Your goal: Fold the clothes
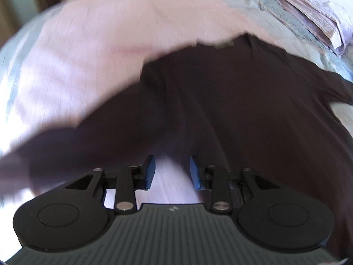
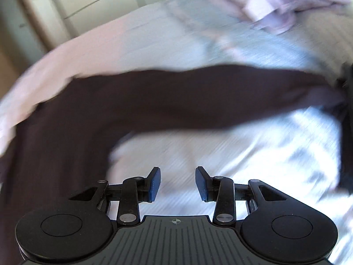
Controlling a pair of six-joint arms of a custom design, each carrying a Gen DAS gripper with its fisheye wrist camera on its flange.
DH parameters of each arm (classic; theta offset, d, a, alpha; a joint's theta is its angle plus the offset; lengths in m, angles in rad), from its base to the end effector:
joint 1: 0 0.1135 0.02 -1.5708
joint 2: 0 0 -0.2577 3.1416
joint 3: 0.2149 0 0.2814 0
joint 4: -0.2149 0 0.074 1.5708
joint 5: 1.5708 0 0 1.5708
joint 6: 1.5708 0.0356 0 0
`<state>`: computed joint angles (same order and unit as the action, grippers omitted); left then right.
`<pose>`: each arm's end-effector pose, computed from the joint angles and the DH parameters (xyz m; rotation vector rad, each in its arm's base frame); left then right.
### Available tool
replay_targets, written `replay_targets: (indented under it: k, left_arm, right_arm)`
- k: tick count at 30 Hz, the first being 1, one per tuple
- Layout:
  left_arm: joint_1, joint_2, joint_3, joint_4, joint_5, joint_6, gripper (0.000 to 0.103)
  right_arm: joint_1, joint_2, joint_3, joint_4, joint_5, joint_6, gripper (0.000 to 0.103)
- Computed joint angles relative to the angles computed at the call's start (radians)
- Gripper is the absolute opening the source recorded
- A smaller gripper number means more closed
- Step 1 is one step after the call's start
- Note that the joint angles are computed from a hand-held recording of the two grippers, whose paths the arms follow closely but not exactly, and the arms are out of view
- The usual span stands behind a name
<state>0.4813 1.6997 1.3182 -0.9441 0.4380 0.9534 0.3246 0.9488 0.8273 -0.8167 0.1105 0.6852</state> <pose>0.3229 0.1516 0.2193 0.6938 2.5720 -0.2309 0.2047 0.0648 0.2610 0.4973 2.4734 0.2772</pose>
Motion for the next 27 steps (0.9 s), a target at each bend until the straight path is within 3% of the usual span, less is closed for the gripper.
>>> replay_targets:
  k: [3, 4, 6, 10, 13, 16, 19, 20, 22, 24, 25, 26, 27]
  left_arm:
    - [0.167, -0.078, -0.084, -0.152, -0.012, 0.145, 0.039]
    - [0.230, -0.094, -0.102, -0.203, -0.024, 0.201, 0.039]
    - [0.352, -0.104, -0.121, -0.304, -0.053, 0.323, 0.040]
    - [0.537, -0.043, -0.115, -0.462, -0.128, 0.560, 0.042]
    - [0.608, 0.014, -0.089, -0.519, -0.168, 0.655, 0.042]
    - [0.663, 0.075, -0.052, -0.571, -0.201, 0.710, 0.041]
    - [0.683, 0.110, -0.033, -0.595, -0.197, 0.692, 0.039]
    - [0.689, 0.111, -0.035, -0.593, -0.193, 0.691, 0.034]
    - [0.698, 0.118, -0.041, -0.594, -0.203, 0.676, 0.011]
    - [0.709, 0.108, -0.057, -0.596, -0.214, 0.691, 0.003]
    - [0.714, 0.092, -0.071, -0.594, -0.214, 0.706, 0.003]
    - [0.715, 0.074, -0.080, -0.593, -0.215, 0.719, 0.003]
    - [0.717, 0.061, -0.076, -0.595, -0.214, 0.728, 0.003]
  right_arm:
    - [0.160, -0.083, -0.022, -0.076, -0.059, 0.098, 0.043]
    - [0.222, -0.099, -0.027, -0.096, -0.059, 0.156, 0.049]
    - [0.352, -0.137, -0.039, -0.139, -0.039, 0.286, 0.059]
    - [0.648, -0.142, -0.012, -0.250, 0.073, 0.567, 0.061]
    - [0.833, -0.130, 0.005, -0.342, 0.122, 0.793, 0.061]
    - [0.959, -0.133, 0.000, -0.356, 0.145, 0.970, 0.061]
    - [1.022, -0.128, 0.002, -0.360, 0.183, 1.024, 0.061]
    - [1.032, -0.130, -0.004, -0.357, 0.195, 1.036, 0.061]
    - [1.034, -0.155, -0.035, -0.335, 0.213, 1.042, 0.061]
    - [1.011, -0.194, -0.082, -0.290, 0.205, 1.014, 0.060]
    - [0.996, -0.214, -0.104, -0.265, 0.191, 0.996, 0.056]
    - [0.974, -0.232, -0.122, -0.247, 0.162, 0.963, 0.019]
    - [0.968, -0.242, -0.109, -0.269, 0.161, 0.947, 0.004]
